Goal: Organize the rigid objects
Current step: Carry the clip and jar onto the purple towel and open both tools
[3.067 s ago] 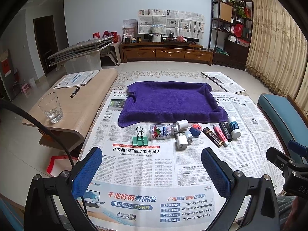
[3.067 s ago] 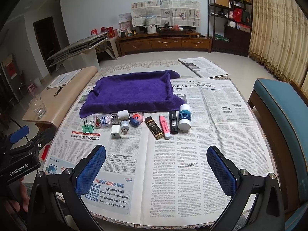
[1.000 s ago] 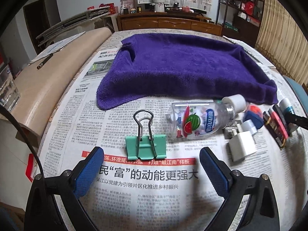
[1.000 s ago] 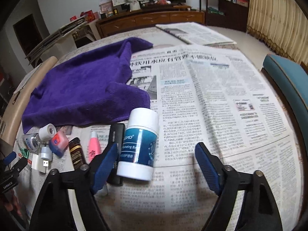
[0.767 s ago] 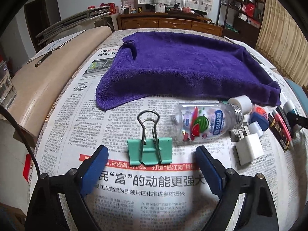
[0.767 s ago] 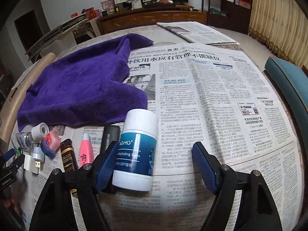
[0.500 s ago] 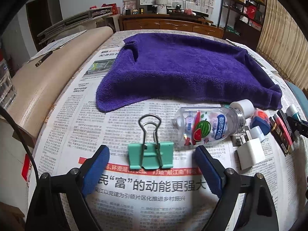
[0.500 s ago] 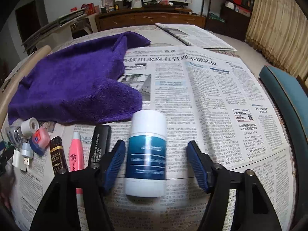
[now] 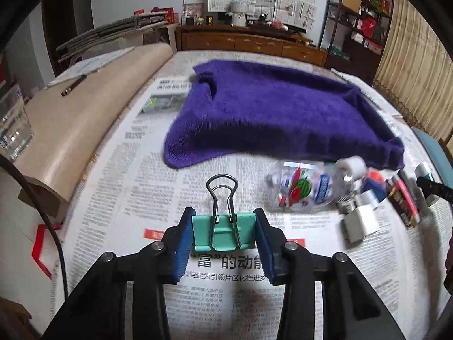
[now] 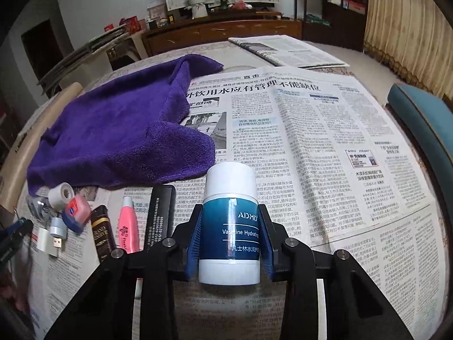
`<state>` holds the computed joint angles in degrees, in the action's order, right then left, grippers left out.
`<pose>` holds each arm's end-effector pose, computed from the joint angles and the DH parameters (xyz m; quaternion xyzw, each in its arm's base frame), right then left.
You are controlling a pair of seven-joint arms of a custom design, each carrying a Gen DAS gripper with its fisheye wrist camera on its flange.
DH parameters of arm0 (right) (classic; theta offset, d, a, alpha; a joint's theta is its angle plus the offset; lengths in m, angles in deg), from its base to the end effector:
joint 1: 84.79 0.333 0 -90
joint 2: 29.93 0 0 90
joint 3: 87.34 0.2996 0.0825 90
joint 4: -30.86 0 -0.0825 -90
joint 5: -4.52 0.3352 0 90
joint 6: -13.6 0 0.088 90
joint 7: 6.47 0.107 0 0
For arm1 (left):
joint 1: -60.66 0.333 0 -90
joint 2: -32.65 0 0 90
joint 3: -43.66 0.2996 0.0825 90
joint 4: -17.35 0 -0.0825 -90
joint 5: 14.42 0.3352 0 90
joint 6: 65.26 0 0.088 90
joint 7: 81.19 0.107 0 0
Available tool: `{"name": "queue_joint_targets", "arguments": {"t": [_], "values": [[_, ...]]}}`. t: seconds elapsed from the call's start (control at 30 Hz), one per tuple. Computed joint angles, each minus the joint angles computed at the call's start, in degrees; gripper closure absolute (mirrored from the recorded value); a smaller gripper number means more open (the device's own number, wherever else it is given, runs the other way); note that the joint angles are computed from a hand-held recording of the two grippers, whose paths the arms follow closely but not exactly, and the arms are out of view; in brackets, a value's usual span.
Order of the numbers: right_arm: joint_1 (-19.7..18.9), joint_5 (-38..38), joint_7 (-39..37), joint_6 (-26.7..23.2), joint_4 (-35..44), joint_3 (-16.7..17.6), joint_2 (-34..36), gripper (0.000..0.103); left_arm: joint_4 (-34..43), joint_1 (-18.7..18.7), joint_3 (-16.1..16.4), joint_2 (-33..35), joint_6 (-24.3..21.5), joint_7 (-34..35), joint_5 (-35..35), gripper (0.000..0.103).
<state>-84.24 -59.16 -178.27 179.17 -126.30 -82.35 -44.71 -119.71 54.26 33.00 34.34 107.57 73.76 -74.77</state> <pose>0.3639 0.0872 0.3435 -0.4554 0.8411 -0.2193 0.1924 0.4769 -0.0789 0.3684 -0.5155 0.7919 -0.2852 0.1606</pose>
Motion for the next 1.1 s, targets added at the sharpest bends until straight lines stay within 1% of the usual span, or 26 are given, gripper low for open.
{"name": "queue_joint_targets", "arguments": {"t": [0.17,0.27,0.33,0.4,0.43,0.5,0.53,0.6,0.67,0.7,0.73,0.77,0.8,0.87,0.97,1.03,1.1], "values": [[1.6,4.8,-4.7,-2.0,-0.8,0.1,-4.0,0.067,1.2,0.0,1.2,-3.5,-3.0,-0.5,0.6,0.064],[1.9,8.3,-7.9,-1.9,-0.2,0.2,-5.5,0.067,3.3,-0.5,1.9,-4.5,-5.4,-1.8,2.3,0.064],[1.7,9.8,-9.6,-2.3,1.1,0.9,-5.9,0.067,5.9,-0.8,1.9,-3.8,-6.4,-3.4,4.0,0.064],[1.4,10.9,-11.5,-1.5,3.5,1.2,-5.0,0.067,9.2,-1.0,1.6,-2.0,-7.4,-6.4,7.1,0.064],[1.3,11.4,-12.4,-1.3,5.0,1.4,-4.2,0.067,11.4,-0.9,1.5,-0.8,-8.7,-7.7,8.1,0.064],[1.2,11.8,-14.2,-0.9,9.4,1.7,-1.1,0.067,15.5,-0.7,0.9,1.6,-10.6,-8.4,8.0,0.064],[1.2,12.0,-14.6,-0.3,10.8,1.6,0.1,0.067,17.2,-0.7,0.6,3.0,-10.5,-9.5,9.2,0.064],[1.2,11.9,-16.0,2.1,16.0,0.9,5.2,0.067,21.6,-0.9,-0.3,6.8,-10.0,-12.8,13.0,0.064],[1.9,12.4,-17.5,3.4,20.8,-0.2,10.1,0.067,26.9,-1.2,-0.8,11.3,-10.8,-16.4,17.4,0.064],[2.6,13.1,-18.4,3.7,22.4,-0.9,11.8,0.067,28.8,-1.0,-1.4,13.0,-11.0,-17.5,18.6,0.064],[3.4,16.1,-21.9,4.4,25.3,-1.8,15.2,0.067,31.1,-1.0,-1.8,15.1,-11.3,-19.0,20.1,0.064],[3.9,18.1,-24.1,4.9,27.5,-2.5,17.8,0.067,34.6,-1.6,-1.5,18.1,-12.4,-21.8,23.0,0.064],[4.3,20.4,-26.4,5.1,29.0,-2.9,19.5,0.067,36.2,-1.6,-1.8,19.8,-12.8,-23.3,24.5,0.064],[4.1,27.2,-33.5,5.3,33.1,-2.7,24.4,0.067,41.3,-2.0,-1.7,24.4,-14.8,-27.2,28.3,0.064],[2.8,35.5,-42.6,3.3,39.4,-1.1,31.0,0.067,48.2,-3.7,-0.7,30.4,-17.3,-33.4,34.7,0.064],[2.7,38.9,-46.8,1.5,43.4,-0.7,34.6,0.067,52.3,-4.8,0.1,34.0,-18.5,-36.6,38.7,0.064],[3.5,40.9,-49.2,0.2,45.1,-1.4,36.4,0.067,55.6,-6.0,1.0,36.6,-20.2,-39.5,42.7,0.064]]}}
